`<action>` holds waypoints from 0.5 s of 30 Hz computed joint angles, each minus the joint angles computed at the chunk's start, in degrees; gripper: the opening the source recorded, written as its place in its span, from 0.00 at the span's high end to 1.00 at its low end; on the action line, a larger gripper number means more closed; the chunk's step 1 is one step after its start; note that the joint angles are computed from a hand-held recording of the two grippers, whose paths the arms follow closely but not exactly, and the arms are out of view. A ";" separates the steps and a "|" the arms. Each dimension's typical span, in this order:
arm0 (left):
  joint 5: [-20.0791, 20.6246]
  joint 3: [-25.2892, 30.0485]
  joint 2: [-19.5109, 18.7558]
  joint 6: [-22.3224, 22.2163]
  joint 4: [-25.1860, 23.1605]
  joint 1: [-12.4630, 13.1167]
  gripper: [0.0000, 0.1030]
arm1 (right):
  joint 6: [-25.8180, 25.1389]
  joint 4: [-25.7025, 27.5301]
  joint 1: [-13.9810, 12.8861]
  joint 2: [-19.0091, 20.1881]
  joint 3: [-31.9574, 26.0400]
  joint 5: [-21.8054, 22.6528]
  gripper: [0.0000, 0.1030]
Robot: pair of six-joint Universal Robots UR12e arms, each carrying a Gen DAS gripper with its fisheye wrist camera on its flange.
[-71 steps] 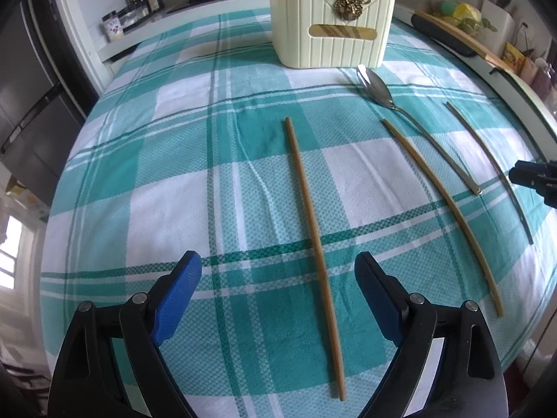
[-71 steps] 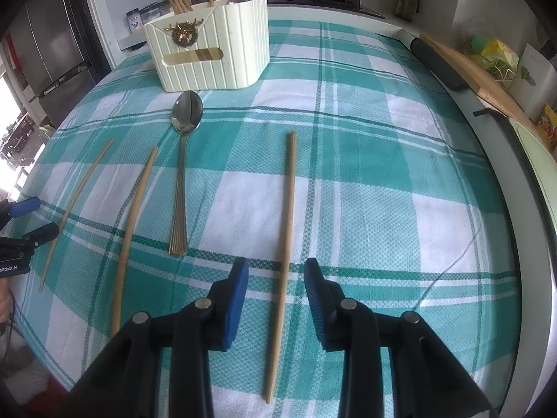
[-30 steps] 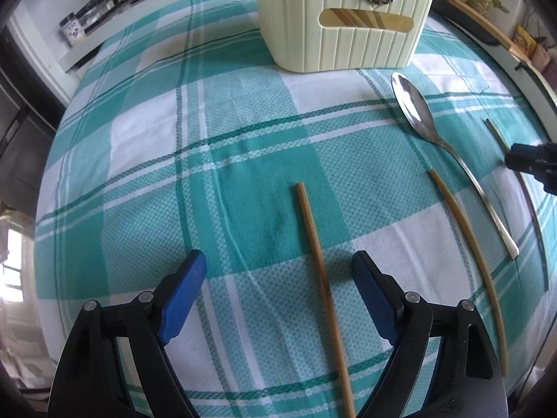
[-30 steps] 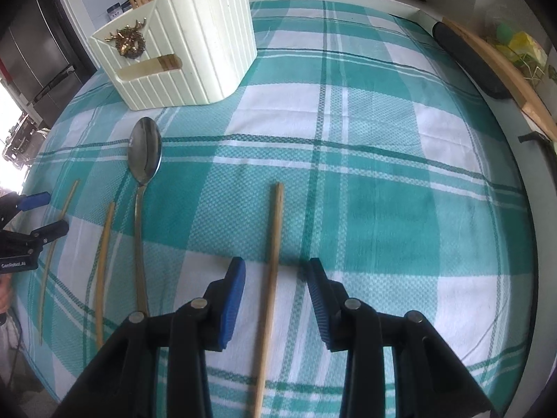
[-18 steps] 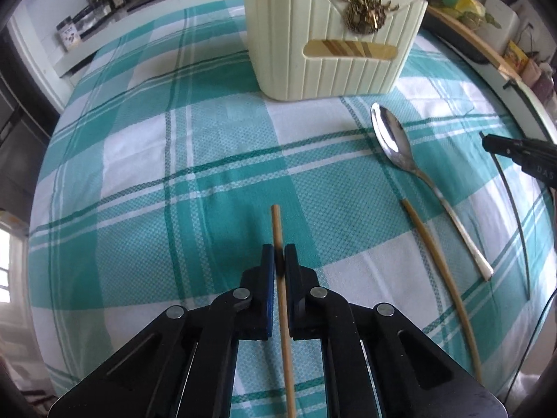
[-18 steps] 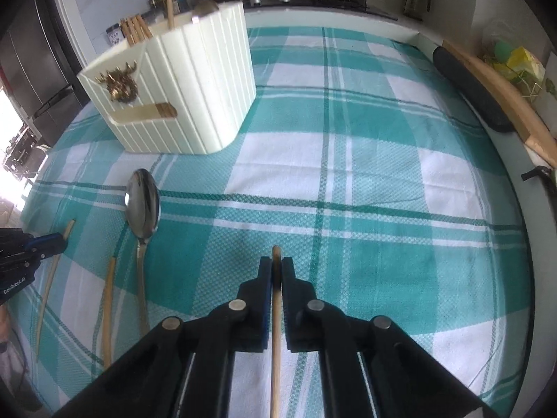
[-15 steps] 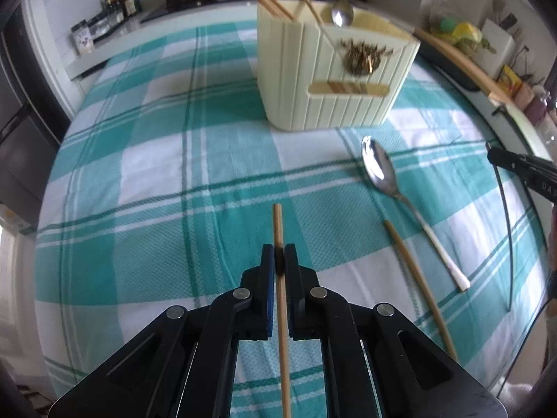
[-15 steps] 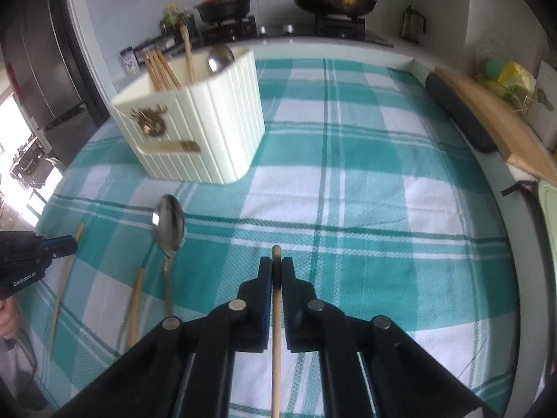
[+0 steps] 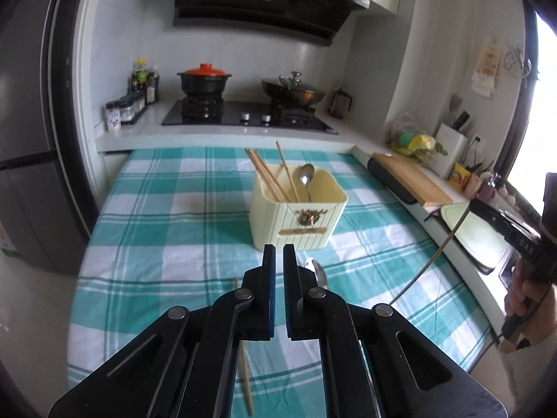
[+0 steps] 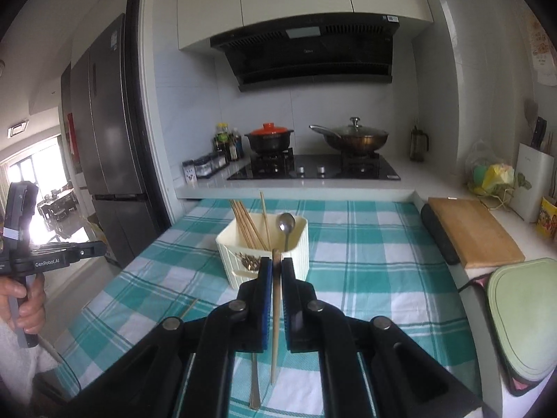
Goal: Organize utensils
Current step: 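Lift both held chopsticks and carry them above the cream holder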
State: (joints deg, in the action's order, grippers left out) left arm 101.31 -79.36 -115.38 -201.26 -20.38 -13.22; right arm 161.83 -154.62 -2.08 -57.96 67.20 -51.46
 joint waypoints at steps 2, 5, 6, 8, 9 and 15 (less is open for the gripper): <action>0.67 1.04 -0.40 1.11 -1.72 -0.11 0.97 | 0.27 -0.36 0.33 0.35 -0.67 -0.07 0.95; 0.24 2.59 -1.32 1.67 -6.52 0.19 0.96 | 1.41 -0.12 0.41 0.53 -1.23 0.79 0.95; -0.63 3.06 -1.82 2.27 -8.24 0.45 0.94 | 1.65 -0.35 0.38 0.49 -1.22 1.10 0.95; 0.62 4.96 -3.59 4.07 -13.32 0.61 0.57 | 1.69 -0.89 0.28 0.34 -1.04 1.74 0.95; 2.43 6.02 -4.74 4.67 -15.97 0.56 0.46 | 1.50 -0.85 0.26 0.18 -0.85 1.90 0.95; 4.15 13.47 -11.94 4.87 -31.11 1.87 0.48 | 0.50 0.14 0.06 -0.52 0.10 2.47 0.95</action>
